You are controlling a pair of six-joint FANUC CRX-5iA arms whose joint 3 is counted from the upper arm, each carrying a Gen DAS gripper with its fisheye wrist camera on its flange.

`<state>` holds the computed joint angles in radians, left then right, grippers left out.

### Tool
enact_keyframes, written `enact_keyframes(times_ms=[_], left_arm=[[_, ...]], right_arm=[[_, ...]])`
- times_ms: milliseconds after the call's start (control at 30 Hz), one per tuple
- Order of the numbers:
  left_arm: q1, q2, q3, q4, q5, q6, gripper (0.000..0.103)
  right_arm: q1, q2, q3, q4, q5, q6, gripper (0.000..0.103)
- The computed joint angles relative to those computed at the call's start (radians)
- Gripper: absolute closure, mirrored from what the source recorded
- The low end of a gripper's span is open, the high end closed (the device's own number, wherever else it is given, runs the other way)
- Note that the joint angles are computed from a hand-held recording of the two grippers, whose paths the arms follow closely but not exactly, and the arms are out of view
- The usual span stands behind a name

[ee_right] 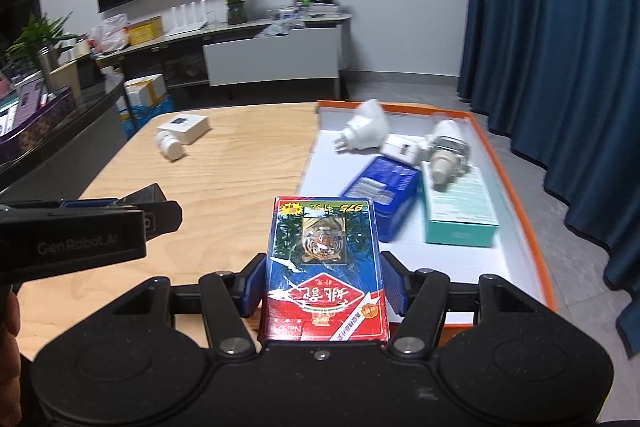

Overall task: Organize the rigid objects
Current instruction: 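Carry the black charger and red card box over the orange-rimmed box with both grippers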

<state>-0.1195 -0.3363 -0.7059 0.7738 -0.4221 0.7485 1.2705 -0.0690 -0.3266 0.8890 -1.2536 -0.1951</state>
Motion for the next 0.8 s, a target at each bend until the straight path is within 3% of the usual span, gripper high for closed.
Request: enact_keyframes(times_ms=[433,800], left_arm=[[-0.111,0.076,0.041,0.060,0.027,-0.061,0.046],[-0.163,0.129,0.082,0.056,0.043,-0.056,0.046]], right_arm=[[-0.005,-0.077,-0.074,-0.020,-0.111,-0.078,0.032],[-0.030,-0.106,-0.107,-0.030,-0.116,-0.086,0.032]])
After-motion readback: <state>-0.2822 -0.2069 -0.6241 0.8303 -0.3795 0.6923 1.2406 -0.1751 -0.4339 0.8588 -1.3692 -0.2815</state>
